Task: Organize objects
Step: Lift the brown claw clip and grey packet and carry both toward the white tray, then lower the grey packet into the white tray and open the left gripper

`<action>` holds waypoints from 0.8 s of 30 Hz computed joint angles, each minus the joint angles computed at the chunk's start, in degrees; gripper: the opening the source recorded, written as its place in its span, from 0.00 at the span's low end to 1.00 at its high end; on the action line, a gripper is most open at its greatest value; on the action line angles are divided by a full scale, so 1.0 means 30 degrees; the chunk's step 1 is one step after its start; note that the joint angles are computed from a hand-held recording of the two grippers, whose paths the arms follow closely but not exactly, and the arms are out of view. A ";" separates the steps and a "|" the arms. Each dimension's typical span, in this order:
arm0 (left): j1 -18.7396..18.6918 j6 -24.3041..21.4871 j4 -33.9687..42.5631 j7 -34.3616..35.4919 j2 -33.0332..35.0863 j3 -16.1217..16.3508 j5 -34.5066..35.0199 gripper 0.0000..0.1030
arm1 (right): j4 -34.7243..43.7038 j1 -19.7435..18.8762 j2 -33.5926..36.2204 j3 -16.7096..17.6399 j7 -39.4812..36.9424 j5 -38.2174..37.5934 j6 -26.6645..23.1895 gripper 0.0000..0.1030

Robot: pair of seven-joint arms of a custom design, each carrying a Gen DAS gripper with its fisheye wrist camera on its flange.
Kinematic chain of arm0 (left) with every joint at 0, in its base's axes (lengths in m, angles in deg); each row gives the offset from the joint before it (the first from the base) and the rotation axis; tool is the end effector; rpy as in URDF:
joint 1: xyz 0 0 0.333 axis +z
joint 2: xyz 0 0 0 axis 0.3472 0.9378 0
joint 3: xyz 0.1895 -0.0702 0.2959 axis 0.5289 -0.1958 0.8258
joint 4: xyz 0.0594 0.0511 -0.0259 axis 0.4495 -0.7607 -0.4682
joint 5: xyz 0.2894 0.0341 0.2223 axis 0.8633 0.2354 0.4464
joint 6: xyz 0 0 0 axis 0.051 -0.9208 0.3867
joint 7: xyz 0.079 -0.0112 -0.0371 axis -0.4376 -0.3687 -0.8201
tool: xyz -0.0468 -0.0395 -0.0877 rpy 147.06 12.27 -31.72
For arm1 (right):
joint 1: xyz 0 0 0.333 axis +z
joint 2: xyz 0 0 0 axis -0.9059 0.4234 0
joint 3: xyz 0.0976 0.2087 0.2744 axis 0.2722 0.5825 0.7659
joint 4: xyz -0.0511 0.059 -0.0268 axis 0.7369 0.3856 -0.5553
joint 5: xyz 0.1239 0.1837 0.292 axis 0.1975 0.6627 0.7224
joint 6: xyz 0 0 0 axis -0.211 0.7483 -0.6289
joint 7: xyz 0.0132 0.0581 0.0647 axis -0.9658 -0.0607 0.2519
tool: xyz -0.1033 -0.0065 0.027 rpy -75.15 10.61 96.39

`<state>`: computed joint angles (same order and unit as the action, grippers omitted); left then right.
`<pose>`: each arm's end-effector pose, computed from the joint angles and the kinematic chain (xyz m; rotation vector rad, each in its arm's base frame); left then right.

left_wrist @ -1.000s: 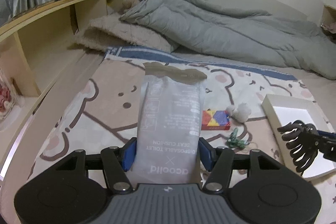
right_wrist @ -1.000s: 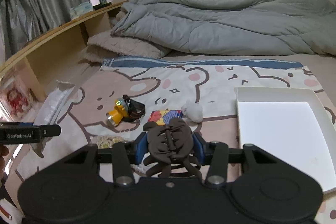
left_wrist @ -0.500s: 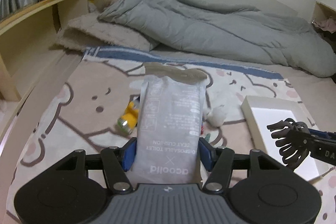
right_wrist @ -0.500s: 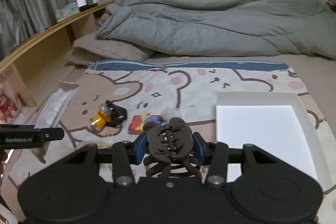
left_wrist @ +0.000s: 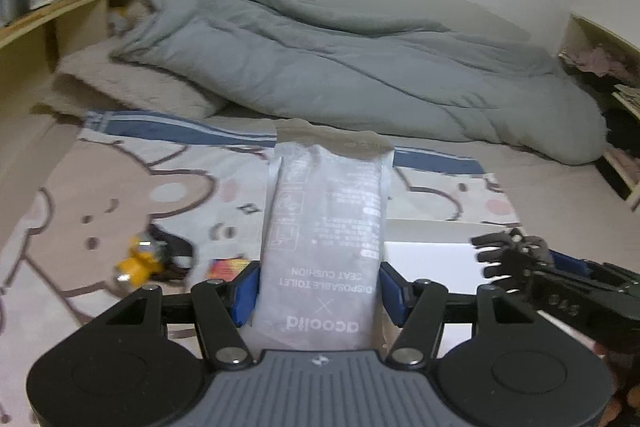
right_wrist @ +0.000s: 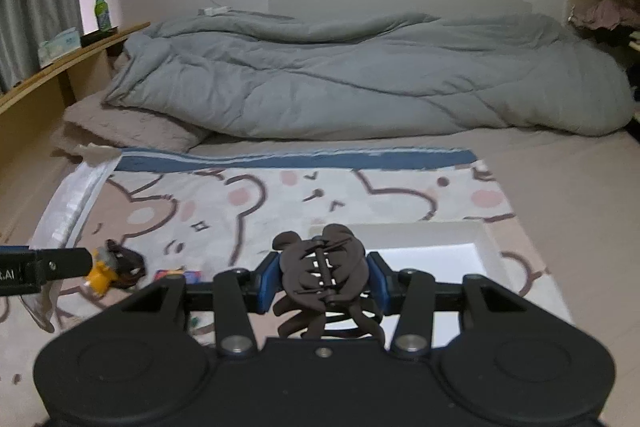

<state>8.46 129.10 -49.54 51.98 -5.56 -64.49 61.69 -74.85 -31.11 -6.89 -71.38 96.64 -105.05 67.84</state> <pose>0.6990 -0.2348 0.5095 -1.6851 1.9700 -0.9725 0.6726 0.3446 0.4836 -1.5746 1.7711 -0.8199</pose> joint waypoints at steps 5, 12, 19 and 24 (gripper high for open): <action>-0.0447 -0.0472 0.1526 -0.0223 0.1412 -0.0679 -0.0636 0.61 | -0.1203 -0.0170 -0.0374 -0.0671 0.1299 -0.0741 0.1200 0.46; -0.0603 -0.1493 0.2830 0.0901 0.3063 -0.1818 -0.1687 0.61 | -0.3121 -0.0624 -0.0666 -0.0985 0.2907 -0.0769 0.2103 0.46; -0.1702 -0.2603 0.3937 0.0308 0.4215 -0.1252 -0.1789 0.61 | -0.4434 -0.1135 -0.0847 -0.0869 0.3025 -0.0232 0.2095 0.46; -0.2596 -0.3945 0.5087 -0.1174 0.5176 -0.0587 -0.1210 0.60 | -0.4886 -0.1603 -0.0810 -0.0444 0.2446 0.0365 0.2220 0.46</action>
